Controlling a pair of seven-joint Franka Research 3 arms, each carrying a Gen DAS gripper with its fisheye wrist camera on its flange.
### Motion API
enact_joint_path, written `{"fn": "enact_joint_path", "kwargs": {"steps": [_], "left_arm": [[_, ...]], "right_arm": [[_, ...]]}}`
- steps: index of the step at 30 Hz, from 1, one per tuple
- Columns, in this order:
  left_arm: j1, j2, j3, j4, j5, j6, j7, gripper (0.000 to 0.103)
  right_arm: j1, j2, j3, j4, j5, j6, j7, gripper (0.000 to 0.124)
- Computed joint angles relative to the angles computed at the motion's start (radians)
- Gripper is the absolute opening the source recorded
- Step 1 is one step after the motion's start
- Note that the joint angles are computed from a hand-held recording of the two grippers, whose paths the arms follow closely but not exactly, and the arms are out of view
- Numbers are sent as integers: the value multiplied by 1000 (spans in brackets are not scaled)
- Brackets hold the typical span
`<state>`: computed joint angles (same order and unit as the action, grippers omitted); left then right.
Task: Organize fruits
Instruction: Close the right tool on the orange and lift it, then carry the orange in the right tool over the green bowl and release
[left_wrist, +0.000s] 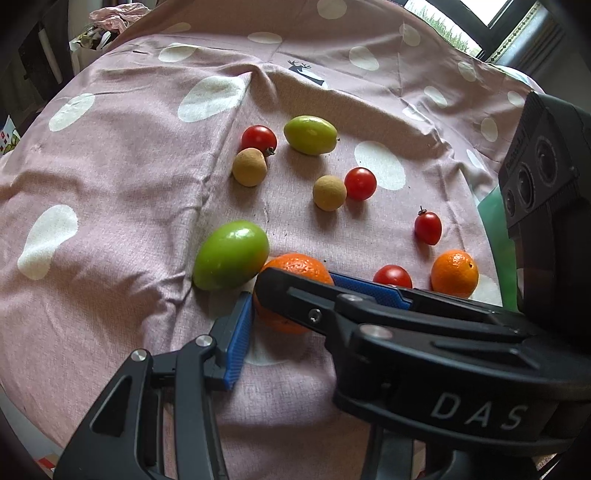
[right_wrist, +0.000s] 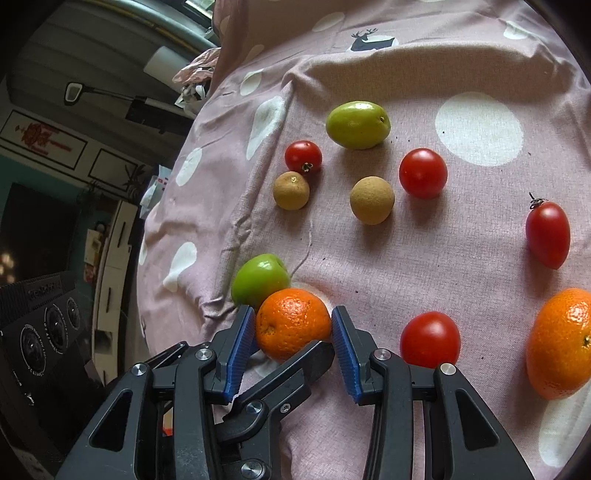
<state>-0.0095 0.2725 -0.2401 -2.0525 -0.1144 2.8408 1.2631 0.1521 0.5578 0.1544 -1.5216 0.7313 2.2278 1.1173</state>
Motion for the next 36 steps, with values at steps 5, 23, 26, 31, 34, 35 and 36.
{"fn": "enact_joint_path", "kwargs": {"steps": [5, 23, 26, 31, 34, 35, 36], "left_arm": [[-11, -19, 4, -20, 17, 38, -4, 43], [-227, -82, 161, -6, 477, 276, -280, 43], [-206, -53, 112, 44, 500, 277, -259, 43], [-172, 18, 19, 140, 470, 270, -162, 43], [-143, 72, -53, 205, 422, 252, -71, 43], [-137, 90, -74, 226, 407, 245, -42, 43], [-133, 108, -91, 248, 393, 238, -13, 43]], "right_arm": [[-7, -38, 6, -46, 31, 41, -26, 45], [-30, -330, -30, -323, 339, 342, -346, 45], [-34, -354, -47, -347, 386, 385, -375, 45], [-53, -382, -75, -378, 471, 433, -404, 45], [-62, -390, -90, -393, 493, 464, -398, 45], [-66, -392, -95, -397, 500, 471, -397, 45], [-71, -394, -99, -400, 506, 478, -395, 45]]}}
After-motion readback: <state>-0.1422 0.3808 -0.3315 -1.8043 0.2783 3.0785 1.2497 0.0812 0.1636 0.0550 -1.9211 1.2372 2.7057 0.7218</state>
